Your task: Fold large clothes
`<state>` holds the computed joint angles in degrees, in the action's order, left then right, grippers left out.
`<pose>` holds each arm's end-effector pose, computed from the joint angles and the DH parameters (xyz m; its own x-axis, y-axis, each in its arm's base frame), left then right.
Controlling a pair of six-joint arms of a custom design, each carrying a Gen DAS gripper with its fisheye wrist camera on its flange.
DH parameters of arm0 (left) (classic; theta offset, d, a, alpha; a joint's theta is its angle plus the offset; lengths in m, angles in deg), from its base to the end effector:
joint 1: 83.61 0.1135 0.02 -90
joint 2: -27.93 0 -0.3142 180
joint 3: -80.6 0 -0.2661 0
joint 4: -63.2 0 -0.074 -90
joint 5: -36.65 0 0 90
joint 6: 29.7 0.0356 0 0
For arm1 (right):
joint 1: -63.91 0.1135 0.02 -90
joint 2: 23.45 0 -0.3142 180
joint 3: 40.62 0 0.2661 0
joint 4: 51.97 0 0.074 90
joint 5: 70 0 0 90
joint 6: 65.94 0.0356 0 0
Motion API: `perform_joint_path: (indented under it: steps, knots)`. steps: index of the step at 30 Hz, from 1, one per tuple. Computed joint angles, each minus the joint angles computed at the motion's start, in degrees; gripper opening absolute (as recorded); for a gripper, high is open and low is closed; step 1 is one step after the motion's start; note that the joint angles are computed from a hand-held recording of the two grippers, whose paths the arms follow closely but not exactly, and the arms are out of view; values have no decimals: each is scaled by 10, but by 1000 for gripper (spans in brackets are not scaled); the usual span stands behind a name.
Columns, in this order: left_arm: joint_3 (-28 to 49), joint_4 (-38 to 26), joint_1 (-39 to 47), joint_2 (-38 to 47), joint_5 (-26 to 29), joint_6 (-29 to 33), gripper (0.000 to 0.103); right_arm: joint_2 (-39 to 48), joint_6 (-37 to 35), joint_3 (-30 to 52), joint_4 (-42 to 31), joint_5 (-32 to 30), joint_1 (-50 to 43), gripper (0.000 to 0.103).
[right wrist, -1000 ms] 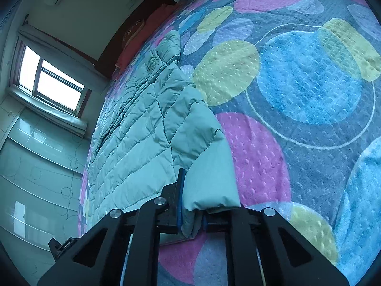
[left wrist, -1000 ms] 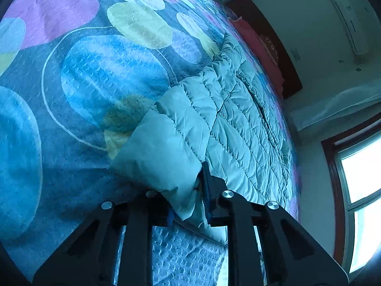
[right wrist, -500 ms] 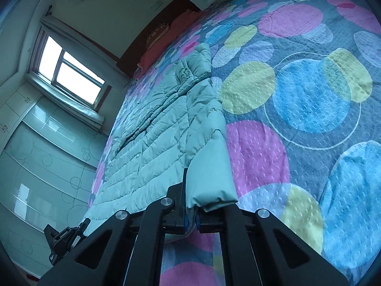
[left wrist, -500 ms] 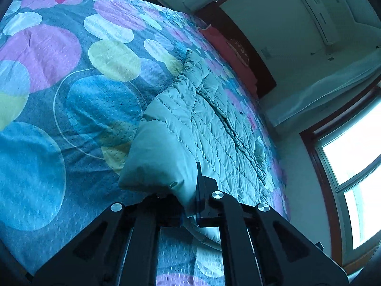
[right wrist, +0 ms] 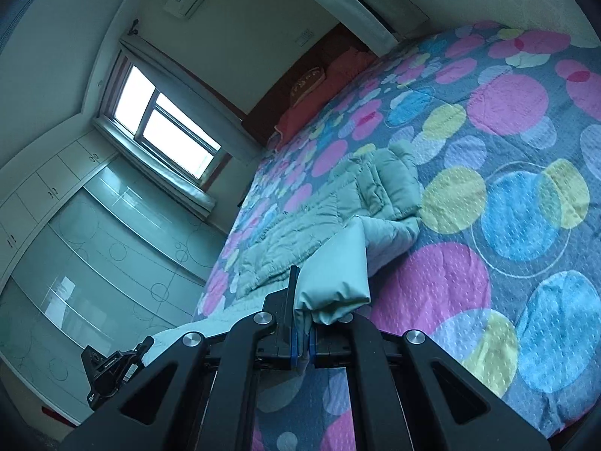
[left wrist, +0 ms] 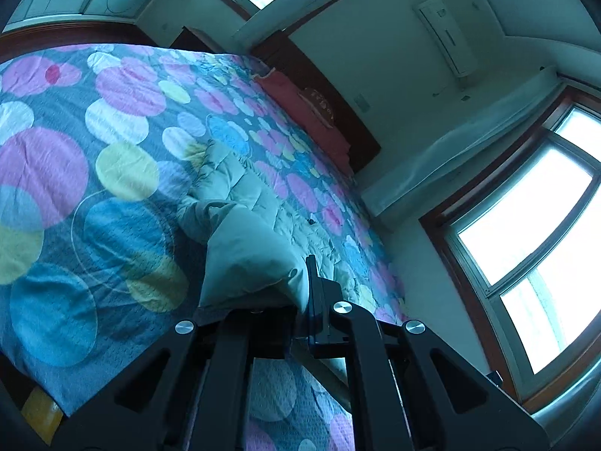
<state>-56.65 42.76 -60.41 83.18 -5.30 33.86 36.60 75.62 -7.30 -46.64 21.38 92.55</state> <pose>0.1784 0.0477 0.2609 -0.5857 -0.5749 -0.5714 0.0554 0.6749 -0.7358 0.1784 0.0965 0.2261 -0.5590 0.5869 -0.5857 -0.0348 0.6891 0.7238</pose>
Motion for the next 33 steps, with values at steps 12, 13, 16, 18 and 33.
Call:
perform_joint_path:
  steps: [12,13,16,18,33]
  knots:
    - [193,185,-141,286,-156,-54,5,292,-82,247,59,-126,-143,3]
    - [218,183,-151,311,-174,-50,5,322,-85,278,55,-125,-151,3]
    - [309,166,-173,403,-221,-38,5,406,-90,371,29,-134,-170,3]
    - [365,152,-182,465,-245,-43,5,460,-95,433,2,-133,-180,3]
    - [672,9,-215,768,-330,7,5,755,-90,763,-176,-149,-208,3]
